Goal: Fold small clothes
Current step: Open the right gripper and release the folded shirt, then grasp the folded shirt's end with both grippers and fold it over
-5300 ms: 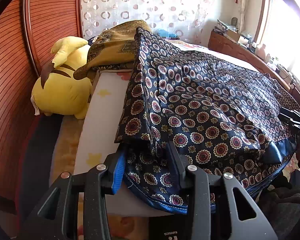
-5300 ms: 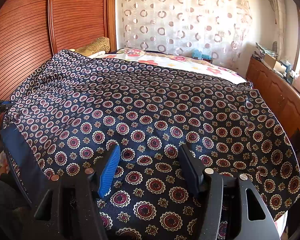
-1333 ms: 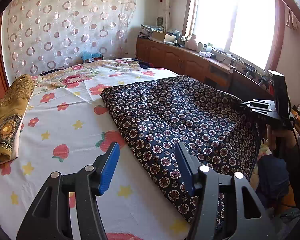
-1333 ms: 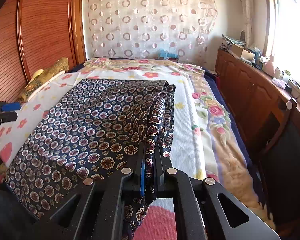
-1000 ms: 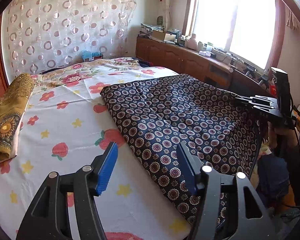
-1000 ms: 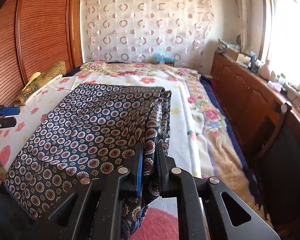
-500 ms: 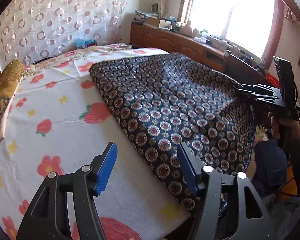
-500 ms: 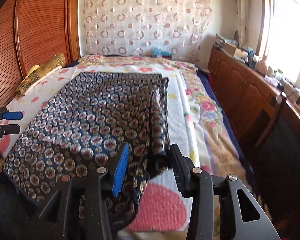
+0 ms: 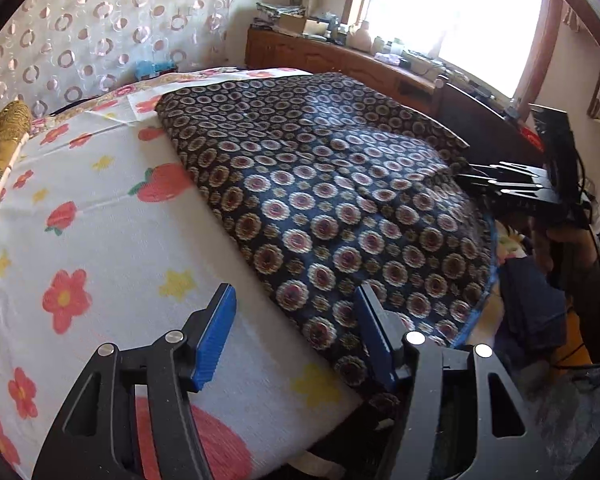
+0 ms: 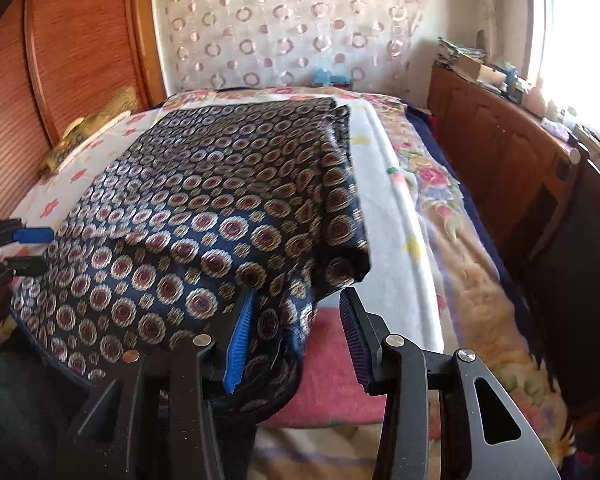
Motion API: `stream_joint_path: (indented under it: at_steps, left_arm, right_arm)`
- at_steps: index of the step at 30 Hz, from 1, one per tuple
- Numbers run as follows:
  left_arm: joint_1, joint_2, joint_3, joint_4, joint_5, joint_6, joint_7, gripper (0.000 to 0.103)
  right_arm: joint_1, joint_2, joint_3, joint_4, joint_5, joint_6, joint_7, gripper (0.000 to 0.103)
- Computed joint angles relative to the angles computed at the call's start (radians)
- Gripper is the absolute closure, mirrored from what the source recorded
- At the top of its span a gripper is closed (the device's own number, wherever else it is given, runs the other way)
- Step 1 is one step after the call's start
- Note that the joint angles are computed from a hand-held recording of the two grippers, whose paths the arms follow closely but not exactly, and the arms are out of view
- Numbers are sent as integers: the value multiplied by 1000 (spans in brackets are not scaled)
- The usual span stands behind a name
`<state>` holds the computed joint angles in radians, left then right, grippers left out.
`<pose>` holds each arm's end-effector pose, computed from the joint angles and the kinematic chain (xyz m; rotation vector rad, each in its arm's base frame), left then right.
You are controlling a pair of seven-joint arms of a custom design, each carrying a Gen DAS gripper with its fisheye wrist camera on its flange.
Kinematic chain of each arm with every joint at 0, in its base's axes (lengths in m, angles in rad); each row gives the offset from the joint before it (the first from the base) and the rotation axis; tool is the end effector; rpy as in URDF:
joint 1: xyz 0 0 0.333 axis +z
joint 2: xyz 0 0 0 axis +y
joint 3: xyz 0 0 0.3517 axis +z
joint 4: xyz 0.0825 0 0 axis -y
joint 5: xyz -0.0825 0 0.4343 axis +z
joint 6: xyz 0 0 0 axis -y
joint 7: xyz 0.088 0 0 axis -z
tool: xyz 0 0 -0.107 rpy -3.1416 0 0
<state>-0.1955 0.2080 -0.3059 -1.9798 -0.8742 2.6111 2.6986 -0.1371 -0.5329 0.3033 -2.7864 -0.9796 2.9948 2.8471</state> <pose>0.6036 -0.3013 0.4135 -0.9094 2.7366 -1.1289 0.3882 0.1210 0.4058 -1.6099 1.8957 -0.8510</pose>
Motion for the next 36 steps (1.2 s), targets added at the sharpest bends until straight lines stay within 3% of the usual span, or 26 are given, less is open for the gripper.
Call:
stream_joint_path:
  at_steps: [5,12,14,16,23,26,33,36]
  left_arm:
    - [3,-20,1,-20,-13,-26,29,52]
    - [9,-42,12,-37,-57,-82,72,72]
    - [9,-36,17,-28,-62,-107,71,92]
    - [10,-32,19,-21,-67,-117,74,97]
    - [21,-57,18,32,-219,-159,148,99]
    - [9,-51,15,77,-267,-130,180,99]
    - [-12,61,0,242,-212,-68,96,99]
    - [-7,111,-11,294,-167,-55,36,99]
  right_arm:
    - [29,-31,-26,-21,36,-13,-32,59]
    - [7,-24,18,-5,38,-29,-3,59]
    - [4,-25,27,0,29,-36,12,59]
    - [1,-28,36,8,15,-44,30,59]
    - [22,-83,48,42,-45,-80,73,59]
    - [24,-93,61,62,-82,-66,99,56]
    - [39,-77,104,116,-175,-38,147,48]
    - [58,-72,93,121,-208,-9,162,42]
